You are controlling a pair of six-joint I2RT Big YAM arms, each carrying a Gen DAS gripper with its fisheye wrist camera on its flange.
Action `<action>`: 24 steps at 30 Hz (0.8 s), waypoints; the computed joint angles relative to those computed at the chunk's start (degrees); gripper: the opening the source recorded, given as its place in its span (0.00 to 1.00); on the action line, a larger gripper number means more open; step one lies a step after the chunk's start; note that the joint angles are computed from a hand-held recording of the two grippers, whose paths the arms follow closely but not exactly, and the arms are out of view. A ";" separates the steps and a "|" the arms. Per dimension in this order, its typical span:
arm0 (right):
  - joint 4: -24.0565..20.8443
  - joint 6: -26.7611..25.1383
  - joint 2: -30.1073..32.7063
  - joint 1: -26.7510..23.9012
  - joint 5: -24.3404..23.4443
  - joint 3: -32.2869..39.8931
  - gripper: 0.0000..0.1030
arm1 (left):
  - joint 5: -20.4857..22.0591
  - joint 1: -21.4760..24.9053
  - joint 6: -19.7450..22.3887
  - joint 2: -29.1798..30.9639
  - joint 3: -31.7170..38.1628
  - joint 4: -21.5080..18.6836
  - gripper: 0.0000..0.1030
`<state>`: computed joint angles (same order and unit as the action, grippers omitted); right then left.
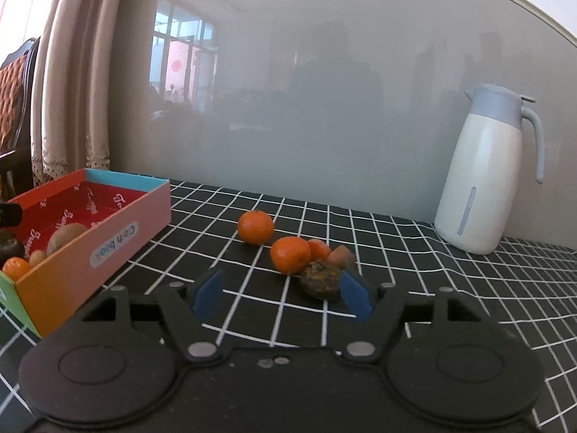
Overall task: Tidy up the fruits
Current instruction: 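Carry the tan nut with the left gripper into the red box and release, then move the right gripper toward the dark brown round ball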
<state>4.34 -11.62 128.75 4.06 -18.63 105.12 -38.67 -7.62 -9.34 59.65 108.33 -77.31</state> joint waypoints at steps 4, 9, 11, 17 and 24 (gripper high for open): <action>0.57 -1.18 -0.23 -0.64 -0.24 -0.61 0.71 | -3.18 -4.46 -3.03 -0.79 -0.33 0.78 0.98; -0.17 -1.75 0.14 -1.21 -0.23 0.04 0.71 | -8.81 -11.14 -7.59 -1.34 -0.99 1.53 1.00; -0.37 -2.14 0.38 -1.31 -0.19 0.43 0.71 | -10.87 -13.17 -8.02 -1.36 -1.40 1.98 1.00; -1.40 -2.76 1.31 -1.44 0.10 2.14 0.71 | -10.91 -14.08 -6.10 -0.75 -1.71 2.33 1.00; -3.89 -3.63 3.02 -1.11 0.10 5.29 0.71 | -10.78 -11.00 -3.16 0.26 -2.08 3.60 1.00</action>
<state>0.45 -15.25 131.78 2.96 -18.53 110.41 -49.45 -18.61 -12.50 59.91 106.24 -73.71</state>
